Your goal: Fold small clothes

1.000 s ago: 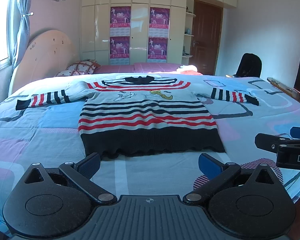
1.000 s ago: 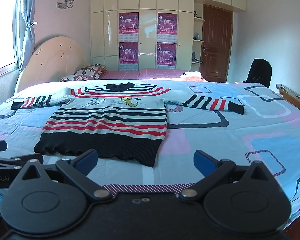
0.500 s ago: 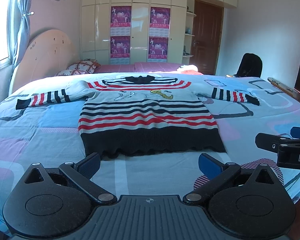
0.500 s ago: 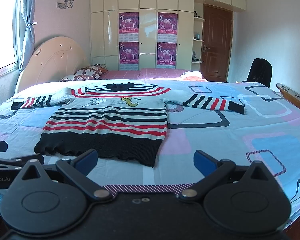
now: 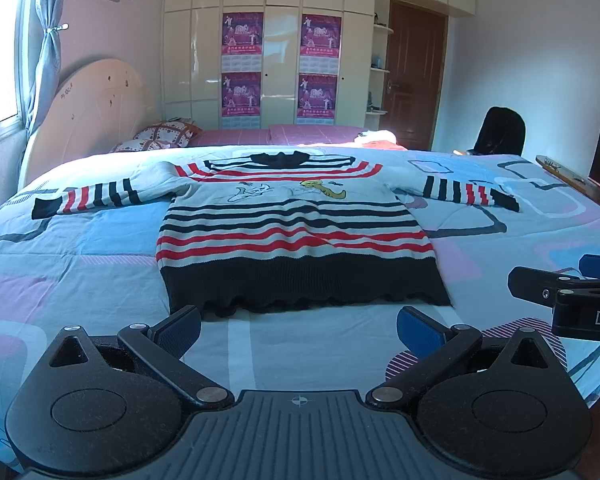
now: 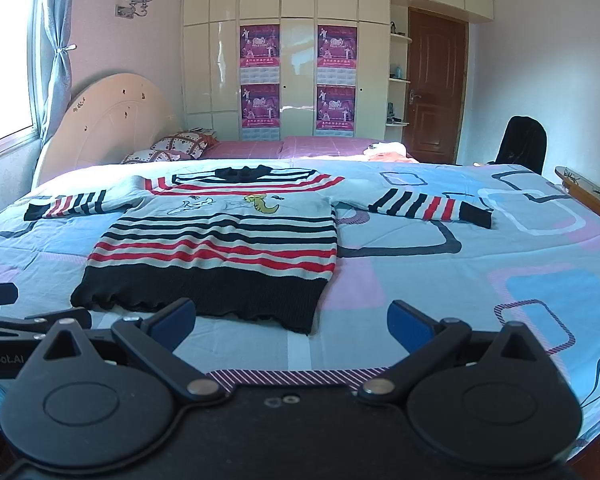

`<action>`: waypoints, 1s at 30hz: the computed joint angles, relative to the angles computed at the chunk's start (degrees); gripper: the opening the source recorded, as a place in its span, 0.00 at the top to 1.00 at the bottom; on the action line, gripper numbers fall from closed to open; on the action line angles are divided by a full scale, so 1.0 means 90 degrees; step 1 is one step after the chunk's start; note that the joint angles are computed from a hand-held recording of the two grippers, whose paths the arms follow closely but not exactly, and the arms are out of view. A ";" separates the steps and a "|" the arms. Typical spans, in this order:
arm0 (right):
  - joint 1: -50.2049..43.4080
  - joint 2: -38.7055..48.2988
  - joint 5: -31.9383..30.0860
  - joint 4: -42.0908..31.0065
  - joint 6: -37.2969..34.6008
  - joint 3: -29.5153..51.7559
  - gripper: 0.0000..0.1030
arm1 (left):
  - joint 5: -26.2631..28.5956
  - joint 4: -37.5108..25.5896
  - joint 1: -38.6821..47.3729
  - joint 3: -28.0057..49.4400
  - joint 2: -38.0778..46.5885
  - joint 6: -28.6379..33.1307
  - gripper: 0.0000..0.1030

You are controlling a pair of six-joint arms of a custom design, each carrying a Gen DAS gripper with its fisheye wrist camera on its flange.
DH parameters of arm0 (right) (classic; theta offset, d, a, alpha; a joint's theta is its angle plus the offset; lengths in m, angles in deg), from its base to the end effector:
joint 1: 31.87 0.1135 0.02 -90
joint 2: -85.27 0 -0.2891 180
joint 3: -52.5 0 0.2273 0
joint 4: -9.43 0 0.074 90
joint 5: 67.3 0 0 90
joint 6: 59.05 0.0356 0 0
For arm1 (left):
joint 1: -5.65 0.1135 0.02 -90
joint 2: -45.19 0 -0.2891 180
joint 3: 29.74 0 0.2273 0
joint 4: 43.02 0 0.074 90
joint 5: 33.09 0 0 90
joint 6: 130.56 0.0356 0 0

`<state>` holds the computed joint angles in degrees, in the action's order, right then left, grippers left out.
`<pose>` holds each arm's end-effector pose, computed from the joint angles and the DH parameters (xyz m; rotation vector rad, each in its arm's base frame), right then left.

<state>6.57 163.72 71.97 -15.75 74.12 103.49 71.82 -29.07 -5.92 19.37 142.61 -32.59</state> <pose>0.1913 0.1174 0.2146 0.4124 2.0871 -0.2653 0.2901 -0.0687 0.1693 0.5134 2.1030 -0.3183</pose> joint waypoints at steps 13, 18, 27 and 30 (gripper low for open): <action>0.0054 0.0040 0.0029 -0.0074 0.0069 0.0094 0.01 | -0.0077 0.0039 -0.0027 -0.0040 0.0008 0.0029 0.00; 0.0029 0.0162 0.0031 0.0119 0.0032 0.0139 0.01 | -0.0101 -0.0077 0.0008 0.0116 0.0101 0.0129 0.00; -0.1896 0.0333 -0.0920 0.2387 -0.1340 -0.0242 0.01 | 0.0151 -0.1295 0.0452 0.2348 0.1276 -0.0211 0.00; -0.2736 0.0709 -0.1459 0.2960 -0.1750 -0.0090 0.01 | -0.0015 -0.2337 0.0364 0.3835 0.2185 -0.0071 0.00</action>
